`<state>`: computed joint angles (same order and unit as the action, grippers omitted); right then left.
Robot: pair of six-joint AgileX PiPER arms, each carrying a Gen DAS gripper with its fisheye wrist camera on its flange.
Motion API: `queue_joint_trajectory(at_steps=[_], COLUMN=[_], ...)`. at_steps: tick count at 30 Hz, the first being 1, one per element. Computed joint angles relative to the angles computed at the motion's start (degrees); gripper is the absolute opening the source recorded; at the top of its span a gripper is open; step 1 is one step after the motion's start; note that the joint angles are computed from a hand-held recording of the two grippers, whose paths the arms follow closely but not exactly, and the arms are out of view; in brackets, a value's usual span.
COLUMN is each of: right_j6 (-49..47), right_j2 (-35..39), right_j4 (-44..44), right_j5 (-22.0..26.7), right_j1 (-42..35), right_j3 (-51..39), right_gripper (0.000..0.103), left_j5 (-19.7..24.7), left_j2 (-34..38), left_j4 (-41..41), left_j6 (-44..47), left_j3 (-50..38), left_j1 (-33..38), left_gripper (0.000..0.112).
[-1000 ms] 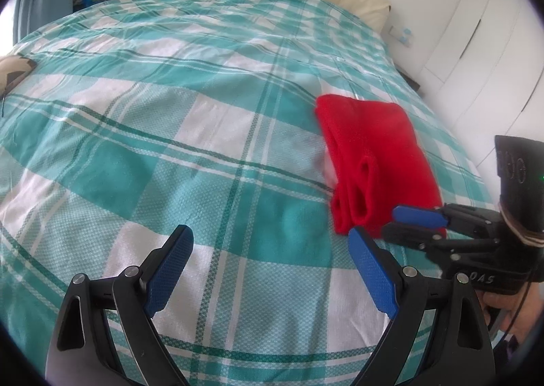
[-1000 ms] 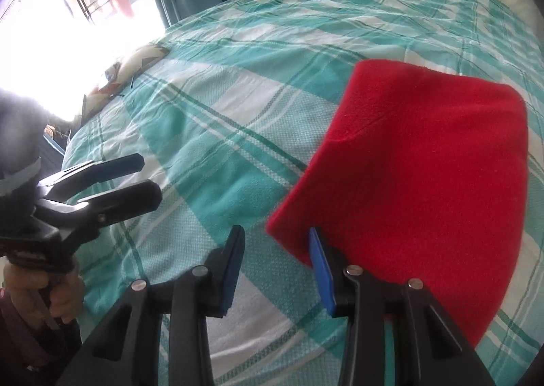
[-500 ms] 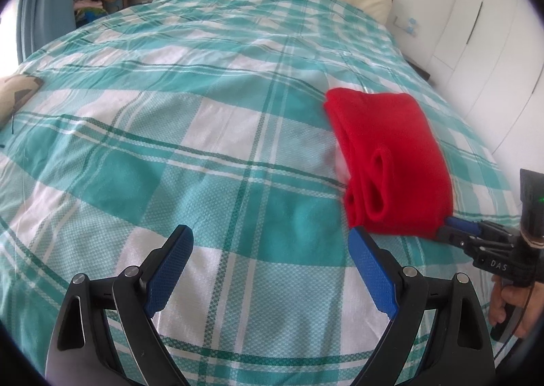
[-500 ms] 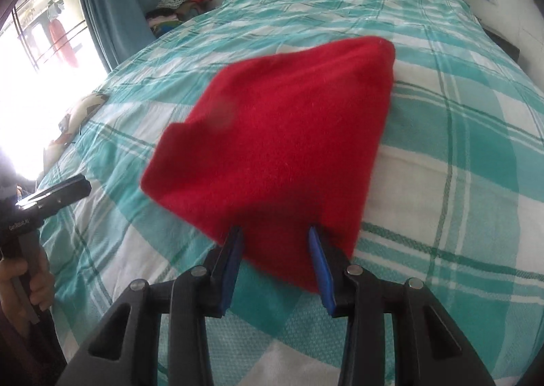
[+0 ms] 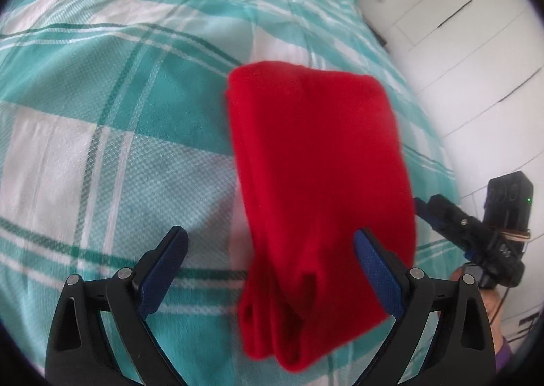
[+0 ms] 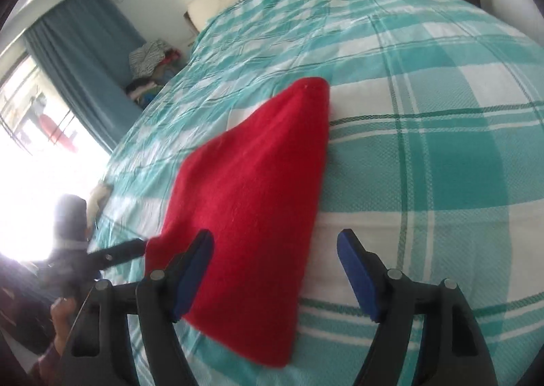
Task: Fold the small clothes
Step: 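Grasp the folded sweater bundle with the right tool and lift it, then lower the folded sweater onto the bed and open the right tool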
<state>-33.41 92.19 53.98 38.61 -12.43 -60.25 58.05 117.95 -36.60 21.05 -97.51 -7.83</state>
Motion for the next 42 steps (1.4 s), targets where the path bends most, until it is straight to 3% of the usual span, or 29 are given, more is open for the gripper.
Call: queue_joint_trajectory(at_steps=[5,7,8,9,11,13,15,21,23,25,26,27,28,30,33,37,39,42], right_j6=[0.5,3.5,6.8,10.1,17.7,25.6,28.9,24.7,20.6,18.6,19.0,21.1,24.7,32.4,38.7,54.7,61.9,69.7], right_j2=[11.2,13.2,13.0,12.4,10.1,8.1,5.5,0.5,0.0,1.3,2.5,4.0,4.9,5.1,0.2,-8.9,-13.3,-20.3], right_j4=[4.4,0.9,-3.4,-7.5,-17.5,-28.9,-34.4,-31.7,-26.5,-22.5,-22.0,-23.9,-28.0,-37.0,-44.7,-64.8,-73.4,-79.9], right_j5=[1.6,-1.0,-3.6,-6.0,-10.4,-13.0,-14.0,-13.6,-12.8,-11.6,-10.4,-8.6,-7.4,-6.5,-8.3,-6.0,-2.3,3.7], right_j1=[1.6,4.4,6.3,8.2,12.1,15.6,17.6,19.9,19.3,18.3,17.8,17.4,17.3,17.5,17.4,22.5,26.5,32.2], right_j3=[-7.6,-9.4,-9.9,-10.0,-9.7,-9.7,-9.7,-14.9,-16.5,-18.4,-19.2,-20.4,-20.5,-18.4,-10.1,-1.9,0.5,3.4], right_gripper=[0.074,0.058,0.046,0.035,0.031,0.029,0.028,0.028,0.028,0.028,0.031,0.039,0.044,0.063,0.076,0.089,0.091,0.094], left_j5=[-0.3,-0.2,-1.7,-2.6,-0.5,-2.0,-2.5,-1.1,-1.0,-2.1,-3.5,-6.0,-9.5,-13.8,-21.7,-31.6,-30.2,-21.5], left_j2=[3.7,4.8,4.5,4.0,4.5,2.4,0.0,-7.1,-8.1,-7.5,-7.3,-7.6,-8.7,-10.2,-17.0,-28.7,-34.5,-40.9], left_j4=[1.4,2.5,4.0,3.6,0.1,1.2,1.4,0.0,0.8,4.1,7.3,10.6,13.3,16.5,24.3,47.2,58.7,75.0], left_j6=[-2.7,-3.1,-2.9,-0.8,1.0,0.6,1.0,3.5,3.2,1.2,-0.6,-2.2,-3.2,-3.6,-7.9,-27.3,-38.7,-55.9], left_j3=[-5.8,-7.2,-6.7,-5.6,-6.3,-5.4,-4.9,-7.0,-8.5,-9.4,-8.9,-6.7,-3.0,3.2,15.0,29.4,33.3,36.4], left_j1=[-0.8,-1.6,-2.3,-2.4,-1.5,-1.7,-1.5,1.4,1.8,1.1,0.4,-0.4,-1.0,-1.8,-3.7,-9.0,-12.3,-19.4], left_gripper=[0.099,0.097,0.083,0.052,0.025,0.021,0.02,0.02,0.023,0.044,0.076,0.09,0.089,0.089,0.09,0.1,0.102,0.103])
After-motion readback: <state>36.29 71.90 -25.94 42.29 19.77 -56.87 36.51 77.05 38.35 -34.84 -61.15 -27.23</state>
